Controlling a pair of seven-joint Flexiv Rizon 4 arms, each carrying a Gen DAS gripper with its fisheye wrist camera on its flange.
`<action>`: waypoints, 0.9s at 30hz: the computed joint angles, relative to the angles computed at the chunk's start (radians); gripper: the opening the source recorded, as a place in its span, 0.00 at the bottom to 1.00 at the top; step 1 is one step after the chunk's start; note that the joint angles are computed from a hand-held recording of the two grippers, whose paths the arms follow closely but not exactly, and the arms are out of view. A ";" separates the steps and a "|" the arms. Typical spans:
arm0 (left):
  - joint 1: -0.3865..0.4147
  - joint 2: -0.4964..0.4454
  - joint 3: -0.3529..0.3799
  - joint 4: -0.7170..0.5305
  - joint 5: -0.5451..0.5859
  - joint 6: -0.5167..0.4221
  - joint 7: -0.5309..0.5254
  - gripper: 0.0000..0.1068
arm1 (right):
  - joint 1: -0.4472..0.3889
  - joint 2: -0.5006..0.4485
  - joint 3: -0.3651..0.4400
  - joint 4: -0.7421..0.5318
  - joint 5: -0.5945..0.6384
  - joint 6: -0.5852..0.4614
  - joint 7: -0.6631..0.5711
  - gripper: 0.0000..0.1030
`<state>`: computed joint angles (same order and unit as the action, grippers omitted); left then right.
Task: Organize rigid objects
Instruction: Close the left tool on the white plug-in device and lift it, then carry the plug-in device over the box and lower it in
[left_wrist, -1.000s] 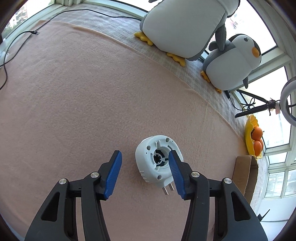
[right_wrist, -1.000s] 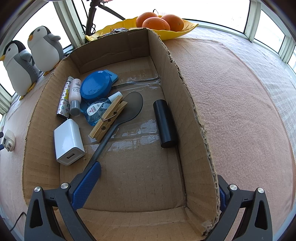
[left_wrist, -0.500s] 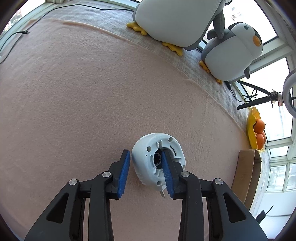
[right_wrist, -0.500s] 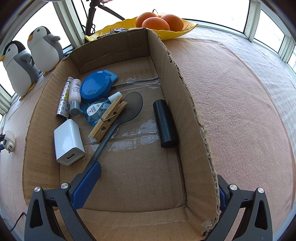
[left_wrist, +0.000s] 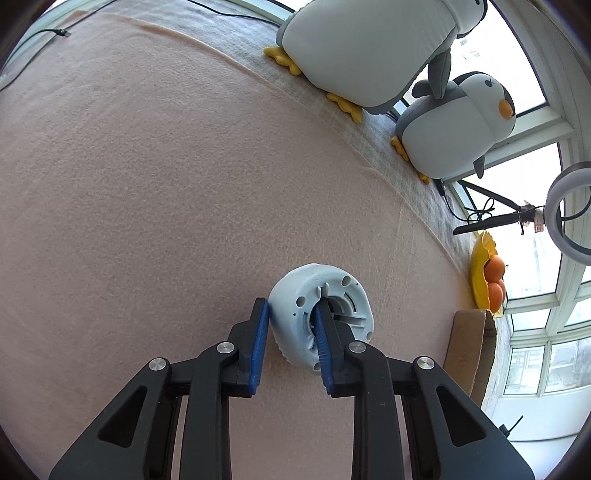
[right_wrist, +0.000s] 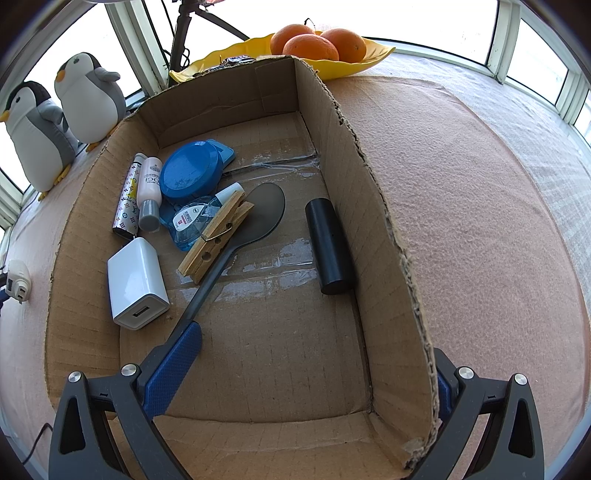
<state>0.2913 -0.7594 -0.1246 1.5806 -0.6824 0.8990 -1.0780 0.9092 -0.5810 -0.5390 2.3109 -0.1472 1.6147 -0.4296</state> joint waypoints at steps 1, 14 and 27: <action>0.002 0.000 -0.004 0.004 -0.006 0.005 0.002 0.20 | -0.001 -0.001 0.001 -0.002 0.000 0.000 0.000 1.00; 0.058 0.033 -0.120 0.101 -0.302 0.030 0.242 0.20 | -0.003 0.000 0.003 -0.003 -0.003 -0.005 0.003 1.00; -0.029 0.102 -0.087 0.124 -0.354 -0.054 0.349 0.20 | -0.006 -0.003 0.002 -0.003 -0.005 -0.004 0.004 1.00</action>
<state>0.2628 -0.6572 -0.2113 1.7049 -1.0362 0.8446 -0.7293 0.9036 -0.5835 -0.5370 2.3081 -0.1519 1.6106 -0.4257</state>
